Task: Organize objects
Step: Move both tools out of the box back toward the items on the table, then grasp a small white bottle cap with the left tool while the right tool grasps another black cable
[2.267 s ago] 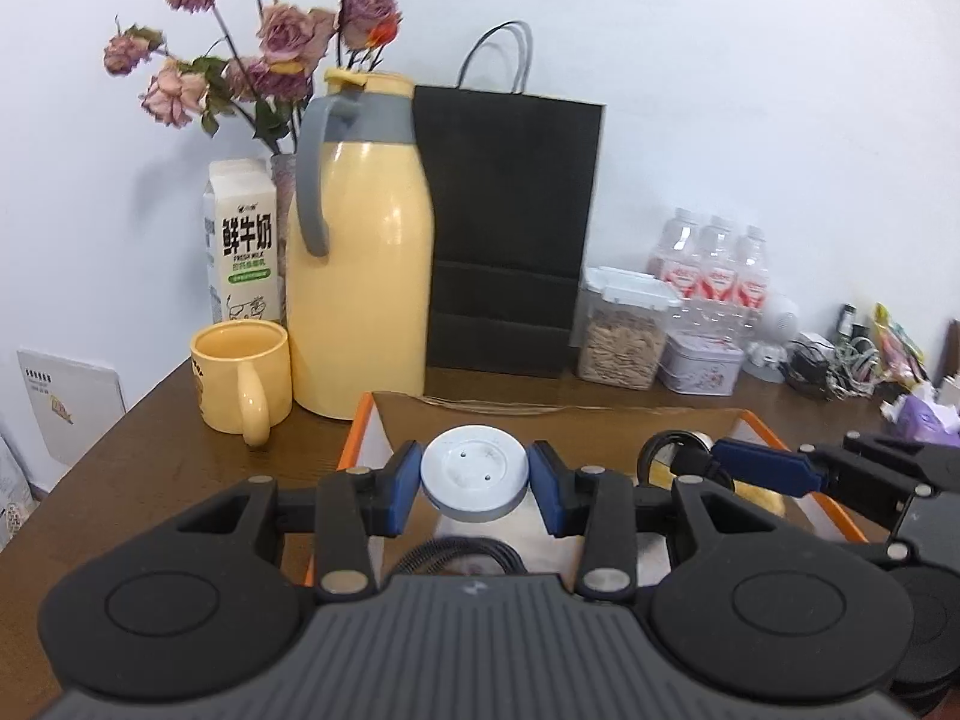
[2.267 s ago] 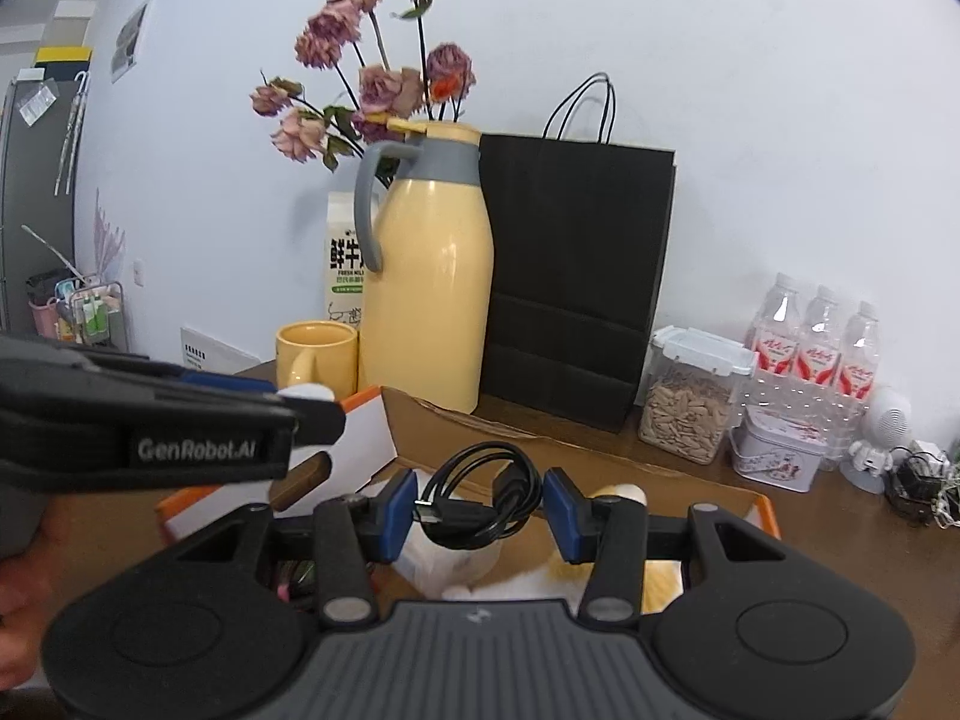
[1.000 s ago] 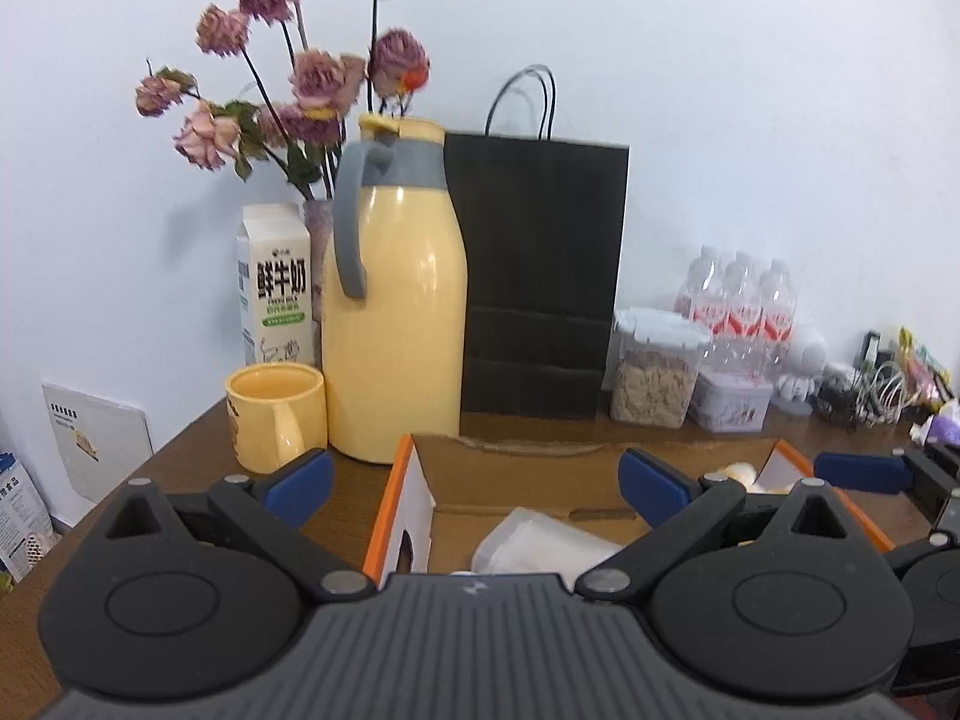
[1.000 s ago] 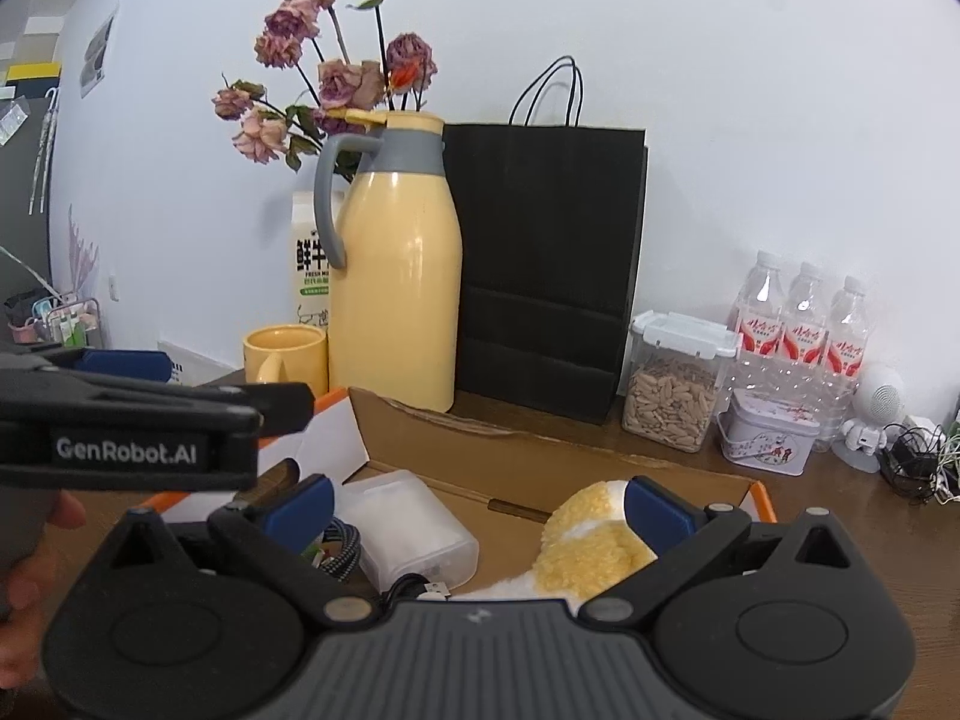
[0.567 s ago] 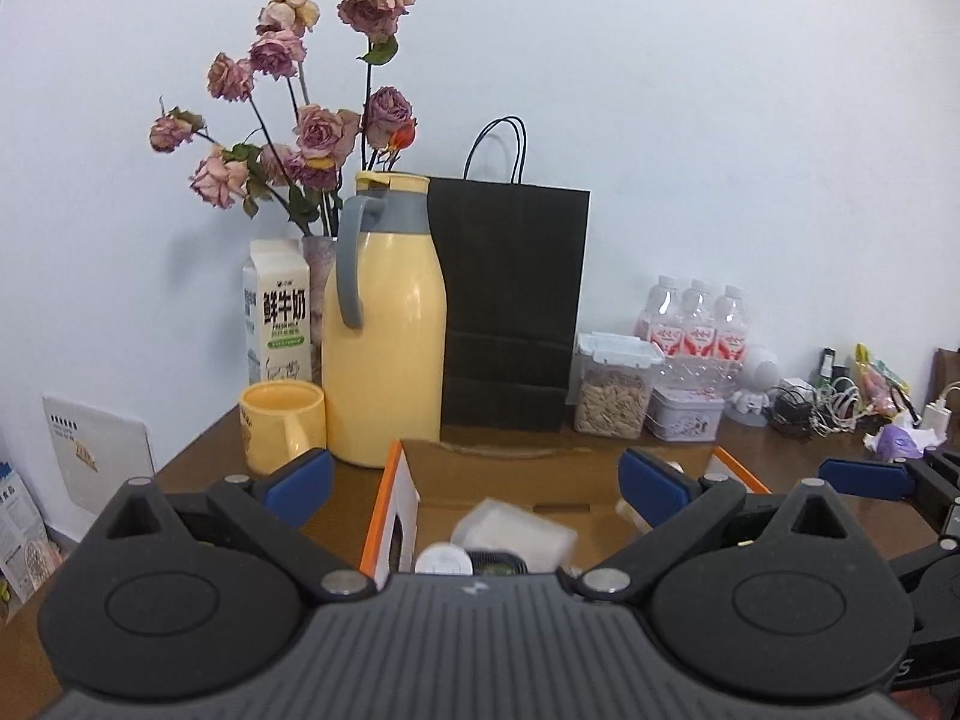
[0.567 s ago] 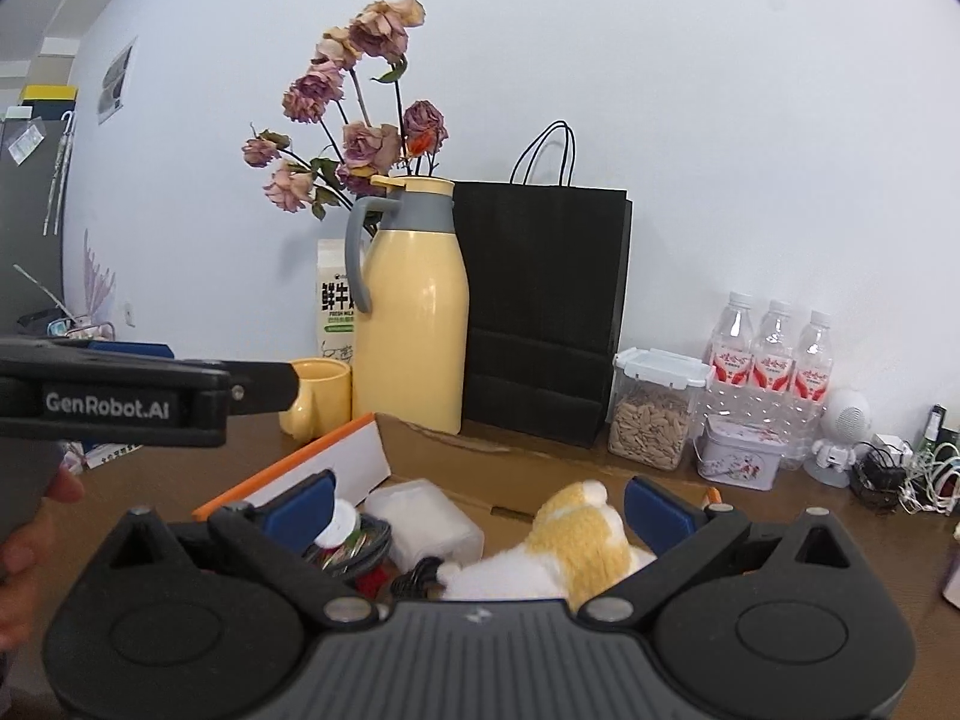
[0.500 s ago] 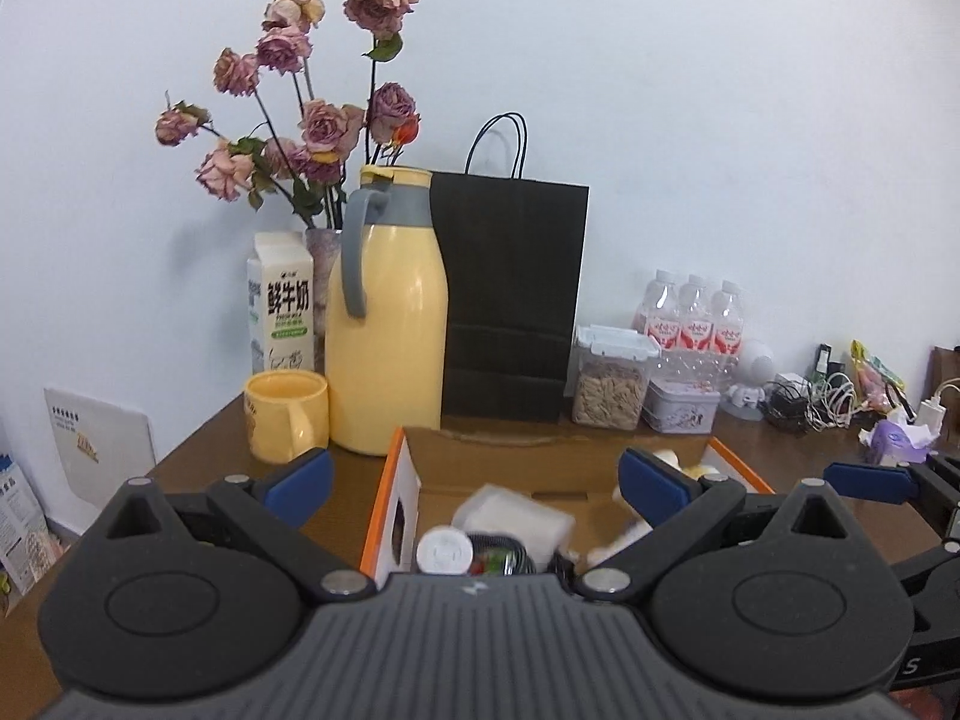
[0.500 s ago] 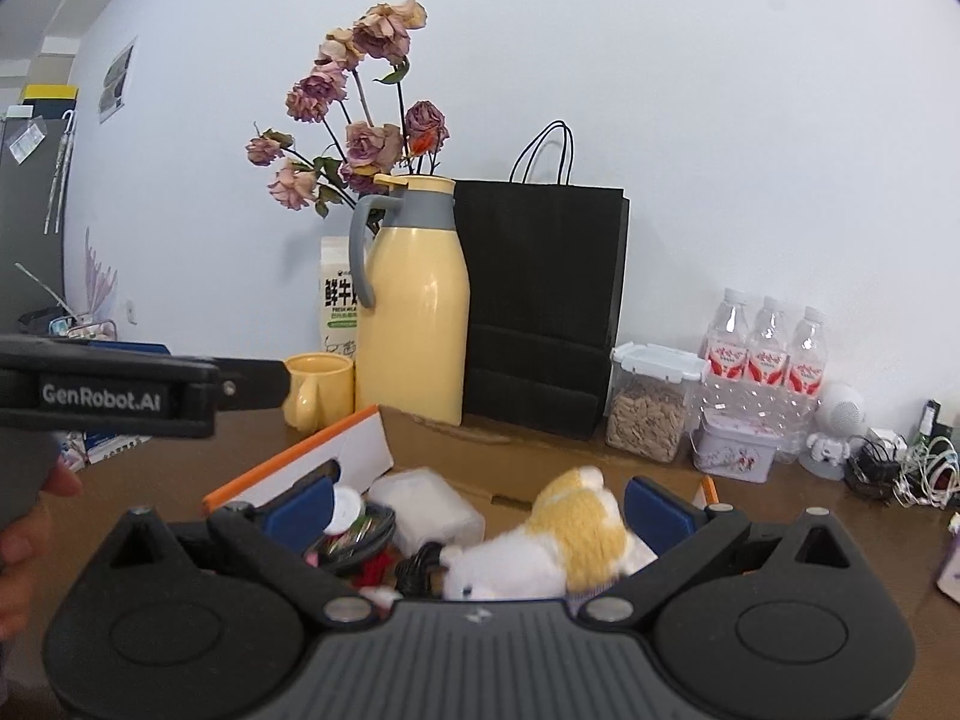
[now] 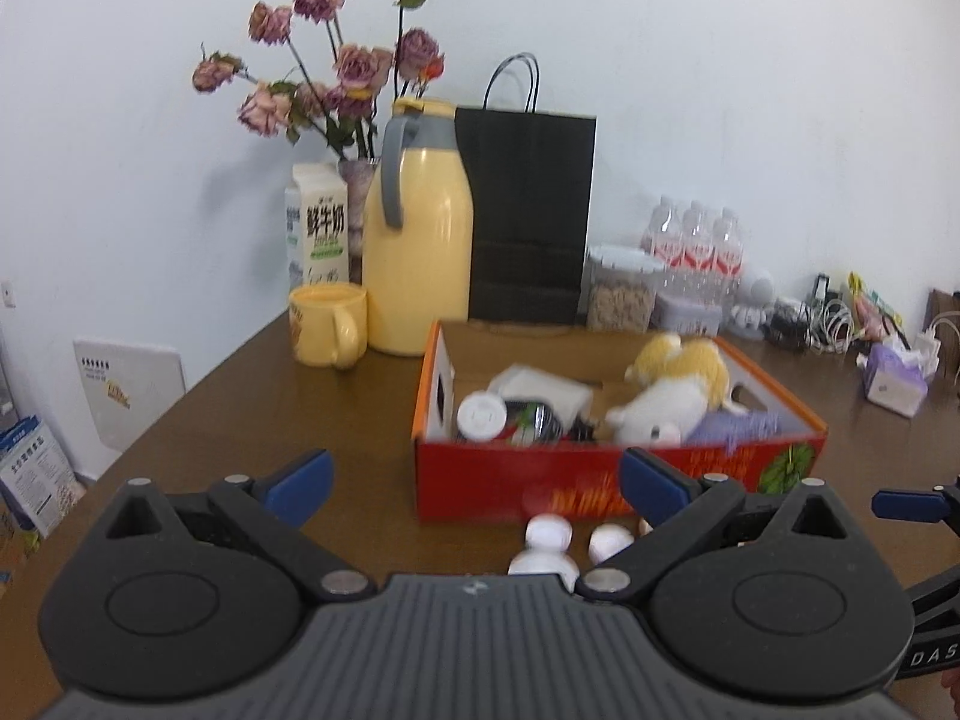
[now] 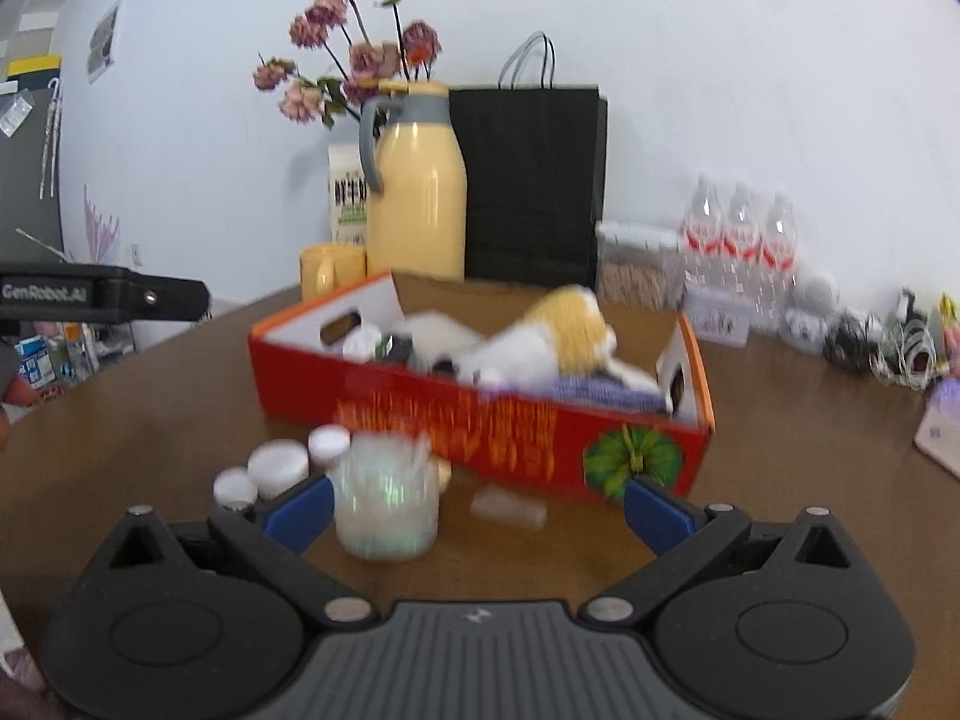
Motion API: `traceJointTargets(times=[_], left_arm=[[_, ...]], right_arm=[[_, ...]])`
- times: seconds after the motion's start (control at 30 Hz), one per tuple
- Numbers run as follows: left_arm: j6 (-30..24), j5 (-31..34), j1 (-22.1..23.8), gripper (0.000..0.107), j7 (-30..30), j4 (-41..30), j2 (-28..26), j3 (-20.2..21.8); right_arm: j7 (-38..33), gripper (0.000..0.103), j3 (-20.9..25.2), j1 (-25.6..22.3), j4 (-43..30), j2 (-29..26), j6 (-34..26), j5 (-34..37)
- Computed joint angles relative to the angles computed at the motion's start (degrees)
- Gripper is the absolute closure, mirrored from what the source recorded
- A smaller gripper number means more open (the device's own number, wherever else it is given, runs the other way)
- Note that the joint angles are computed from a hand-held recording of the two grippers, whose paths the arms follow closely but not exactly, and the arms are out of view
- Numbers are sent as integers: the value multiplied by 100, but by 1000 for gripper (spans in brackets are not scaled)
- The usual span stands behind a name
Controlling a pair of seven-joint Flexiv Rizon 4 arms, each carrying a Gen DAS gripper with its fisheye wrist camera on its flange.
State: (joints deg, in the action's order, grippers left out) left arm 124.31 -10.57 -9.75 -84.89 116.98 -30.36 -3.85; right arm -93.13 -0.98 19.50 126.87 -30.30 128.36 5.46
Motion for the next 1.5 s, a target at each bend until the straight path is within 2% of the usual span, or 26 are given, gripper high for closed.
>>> traceJointTargets(times=[0.33,0.67,0.8,0.87,0.93,1.03,1.2,1.27,1.5], left_arm=[[-64,412,300,4,-326,525,65,-179],[-185,649,439,4,-537,672,61,-220],[-208,733,500,4,-603,677,72,-252],[-226,752,508,4,-615,674,75,-248],[-249,781,534,4,-641,673,76,-267],[-285,785,528,4,-653,675,86,-260],[-300,788,518,4,-674,668,74,-252],[-303,764,500,4,-677,674,74,-234],[-331,709,464,4,-679,681,72,-207]], right_arm=[[86,0,66,14,480,37,133,215],[271,3,214,-93,598,-53,27,-121],[295,10,294,-140,596,-63,-6,-354],[331,18,333,-173,596,-72,-10,-437],[470,33,449,-344,594,-91,-14,-630],[714,47,594,-567,611,-112,50,-893],[918,50,604,-633,590,-153,27,-1073],[997,61,670,-764,593,-181,74,-1274],[1244,65,708,-899,597,-249,234,-1494]])
